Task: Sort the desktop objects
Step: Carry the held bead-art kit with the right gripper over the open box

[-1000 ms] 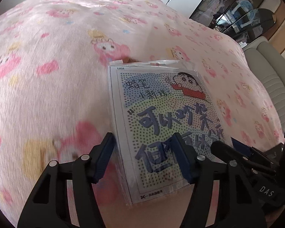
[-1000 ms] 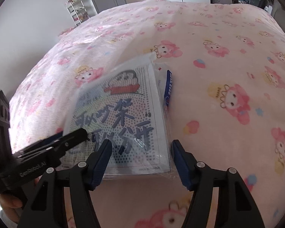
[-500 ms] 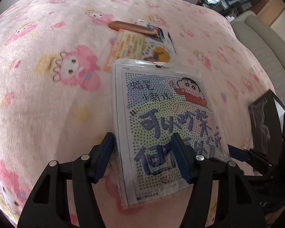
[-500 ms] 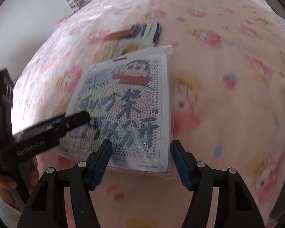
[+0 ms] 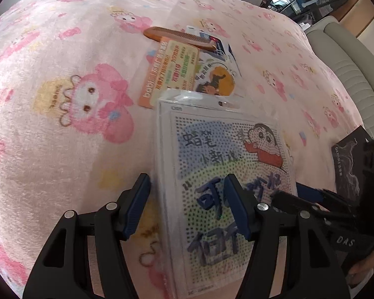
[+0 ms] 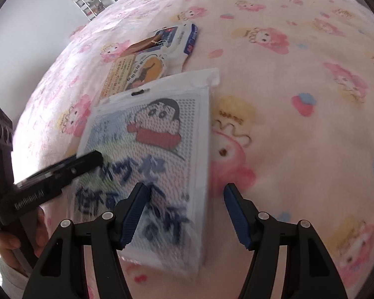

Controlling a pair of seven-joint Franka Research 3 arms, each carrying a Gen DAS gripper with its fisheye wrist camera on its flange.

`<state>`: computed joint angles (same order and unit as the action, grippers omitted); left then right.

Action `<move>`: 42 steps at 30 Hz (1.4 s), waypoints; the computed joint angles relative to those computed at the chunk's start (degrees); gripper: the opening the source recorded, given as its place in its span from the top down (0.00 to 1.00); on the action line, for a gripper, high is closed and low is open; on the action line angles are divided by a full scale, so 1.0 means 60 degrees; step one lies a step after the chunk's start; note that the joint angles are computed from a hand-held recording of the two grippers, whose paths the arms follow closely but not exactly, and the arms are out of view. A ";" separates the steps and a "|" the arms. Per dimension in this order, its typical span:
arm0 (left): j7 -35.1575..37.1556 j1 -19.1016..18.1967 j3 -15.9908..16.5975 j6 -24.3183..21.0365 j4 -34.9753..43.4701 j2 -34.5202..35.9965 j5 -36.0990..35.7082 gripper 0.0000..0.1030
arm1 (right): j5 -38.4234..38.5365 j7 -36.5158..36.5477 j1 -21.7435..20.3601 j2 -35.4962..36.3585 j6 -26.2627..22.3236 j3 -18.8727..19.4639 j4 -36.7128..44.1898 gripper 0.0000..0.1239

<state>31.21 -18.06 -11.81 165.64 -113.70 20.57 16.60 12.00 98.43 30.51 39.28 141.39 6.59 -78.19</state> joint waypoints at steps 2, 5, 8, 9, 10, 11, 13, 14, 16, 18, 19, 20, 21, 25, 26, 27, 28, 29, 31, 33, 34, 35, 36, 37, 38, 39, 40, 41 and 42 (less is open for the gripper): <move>-0.0087 -0.0107 0.0080 0.0006 0.0109 0.0099 0.0097 0.38 | 0.0115 -0.0116 -0.0052 0.0259 -0.0110 0.0105 0.0360 0.50; -0.0204 -0.0144 0.0107 -0.0006 0.0119 0.0094 0.0148 0.38 | 0.0136 -0.0053 0.0034 0.0422 -0.0161 0.0069 0.0600 0.49; -0.0150 -0.0077 0.0018 0.0046 0.0040 0.0023 0.0081 0.38 | 0.0091 0.0074 0.0117 0.0168 0.0068 0.0000 0.0229 0.49; -0.0124 -0.0060 -0.0019 0.0066 -0.0017 -0.0024 0.0052 0.38 | 0.0093 0.0079 0.0110 0.0016 0.0131 0.0002 0.0013 0.49; -0.0090 -0.0038 -0.0065 0.0085 -0.0078 -0.0072 0.0007 0.38 | 0.0071 0.0115 0.0128 -0.0071 0.0160 -0.0009 -0.0105 0.49; -0.0037 -0.0001 -0.0137 0.0097 -0.0143 -0.0119 -0.0073 0.38 | 0.0032 0.0173 0.0161 -0.0163 0.0177 -0.0030 -0.0223 0.49; 0.0169 0.0133 -0.0366 0.0136 -0.0289 -0.0192 -0.0347 0.38 | -0.0057 0.0282 0.0219 -0.0360 0.0175 -0.0061 -0.0483 0.49; 0.0389 0.0273 -0.0566 0.0163 -0.0390 -0.0228 -0.0595 0.37 | -0.0052 0.0256 0.0201 -0.0524 0.0217 -0.0027 -0.0742 0.49; 0.0894 0.0489 -0.0926 0.0125 -0.0511 -0.0228 -0.1054 0.31 | 0.0064 0.0104 0.0105 -0.0842 0.0356 0.0105 -0.1308 0.49; 0.0888 0.0255 -0.0783 0.0152 -0.0639 -0.0293 -0.1013 0.29 | 0.0331 -0.0050 -0.0054 -0.0984 0.0442 0.0257 -0.1679 0.49; 0.0700 0.0053 -0.0622 0.0146 -0.0692 -0.0372 -0.0883 0.31 | 0.0487 -0.0096 -0.0137 -0.1056 0.0465 0.0315 -0.1818 0.49; 0.0564 -0.0035 -0.0563 0.0042 -0.0687 -0.0454 -0.0877 0.32 | 0.0519 -0.0017 -0.0112 -0.1126 0.0494 0.0289 -0.1898 0.49; 0.0424 -0.0112 -0.0515 -0.0065 -0.0681 -0.0535 -0.0863 0.32 | 0.0502 0.0109 -0.0057 -0.1192 0.0523 0.0242 -0.1958 0.49; 0.0157 -0.0153 -0.0543 -0.0055 -0.0832 -0.0974 -0.0950 0.35 | 0.0333 0.0484 0.0082 -0.1704 0.0750 0.0137 -0.2372 0.49; 0.0177 -0.0144 -0.0587 -0.0022 -0.0843 -0.1077 -0.0983 0.35 | 0.0373 0.0445 0.0038 -0.1933 0.0907 0.0171 -0.2620 0.49; 0.0211 -0.0149 -0.0634 -0.0052 -0.0794 -0.1146 -0.1017 0.35 | 0.0417 0.0401 -0.0008 -0.2173 0.1059 0.0202 -0.2876 0.49; 0.0192 -0.0216 -0.0641 -0.0135 -0.0695 -0.1210 -0.0964 0.36 | 0.0464 0.0356 -0.0053 -0.2410 0.1204 0.0231 -0.3122 0.49; 0.0110 -0.0325 -0.0602 -0.0231 -0.0578 -0.1244 -0.0822 0.36 | 0.0459 0.0381 -0.0072 -0.2679 0.1325 0.0212 -0.3402 0.49; -0.0159 -0.0650 -0.0491 -0.0545 -0.0137 -0.1217 -0.0325 0.36 | 0.0372 0.0540 -0.0082 -0.3202 0.1540 0.0137 -0.3939 0.49; -0.0344 -0.0890 -0.0460 -0.0805 0.0331 -0.1098 0.0058 0.36 | 0.0312 0.0693 -0.0169 -0.3776 0.1771 0.0070 -0.4545 0.49; -0.0353 -0.0997 -0.0492 -0.0951 0.0639 -0.0988 0.0192 0.36 | 0.0275 0.0758 -0.0222 -0.4016 0.1867 0.0048 -0.4791 0.49; -0.0270 -0.1040 -0.0548 -0.1047 0.0906 -0.0866 0.0222 0.36 | 0.0193 0.0873 -0.0272 -0.4282 0.1950 -0.0003 -0.5051 0.49; -0.0181 -0.1093 -0.0595 -0.1144 0.1181 -0.0740 0.0246 0.36 | 0.0141 0.0943 -0.0346 -0.4515 0.2008 -0.0029 -0.5269 0.49; -0.0077 -0.1146 -0.0642 -0.1234 0.1448 -0.0614 0.0253 0.36 | 0.0076 0.1025 -0.0414 -0.4709 0.2072 -0.0052 -0.5450 0.49; 0.0057 -0.1187 -0.0700 -0.1306 0.1709 -0.0478 0.0218 0.36 | -0.0084 0.1181 -0.0467 -0.4930 0.2146 -0.0110 -0.5654 0.49; 0.0215 -0.1236 -0.0753 -0.1419 0.2077 -0.0275 0.0169 0.36 | -0.0285 0.1362 -0.0526 -0.5158 0.2215 -0.0171 -0.5862 0.49; 0.0371 -0.1314 -0.0795 -0.1564 0.2526 -0.0032 0.0134 0.36 | -0.0472 0.1522 -0.0586 -0.5299 0.2223 -0.0198 -0.5954 0.49; 0.0457 -0.1414 -0.0784 -0.1701 0.2934 0.0187 0.0134 0.36 | -0.0738 0.1730 -0.0643 -0.5475 0.2225 -0.0243 -0.6071 0.49; 0.0545 -0.1526 -0.0768 -0.1838 0.3358 0.0402 0.0153 0.36 | -0.0998 0.1926 -0.0720 -0.5676 0.2236 -0.0282 -0.6203 0.49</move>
